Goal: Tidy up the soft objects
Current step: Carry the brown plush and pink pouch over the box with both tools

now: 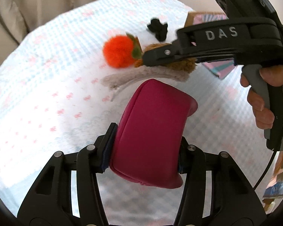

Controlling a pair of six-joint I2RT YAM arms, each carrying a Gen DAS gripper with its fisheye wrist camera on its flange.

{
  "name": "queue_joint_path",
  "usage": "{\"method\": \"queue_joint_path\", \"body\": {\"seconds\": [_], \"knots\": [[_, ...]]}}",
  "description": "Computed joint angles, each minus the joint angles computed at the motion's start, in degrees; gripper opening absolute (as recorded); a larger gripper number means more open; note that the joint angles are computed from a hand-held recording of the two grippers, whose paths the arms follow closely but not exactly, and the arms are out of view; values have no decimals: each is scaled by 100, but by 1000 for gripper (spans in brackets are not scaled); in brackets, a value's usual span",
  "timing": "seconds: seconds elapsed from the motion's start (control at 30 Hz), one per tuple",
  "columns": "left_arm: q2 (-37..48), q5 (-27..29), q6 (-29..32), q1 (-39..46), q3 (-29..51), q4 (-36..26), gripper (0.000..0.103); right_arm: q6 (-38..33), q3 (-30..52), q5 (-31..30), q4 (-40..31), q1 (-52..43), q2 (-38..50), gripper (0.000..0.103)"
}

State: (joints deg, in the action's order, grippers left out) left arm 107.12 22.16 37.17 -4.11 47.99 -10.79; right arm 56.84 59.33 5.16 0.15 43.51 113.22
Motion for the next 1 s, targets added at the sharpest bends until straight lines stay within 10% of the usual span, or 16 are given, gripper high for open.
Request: {"method": "queue_joint_path", "body": {"seconds": [0.57, 1.0], "knots": [[-3364, -110, -1385, -416, 1113, -3209, 48, 867, 1107, 1510, -4084, 630, -3102, 47], [-3442, -2732, -5058, -3871, 2347, -3634, 48, -900, 752, 430, -6046, -1267, -5969, 47]]}}
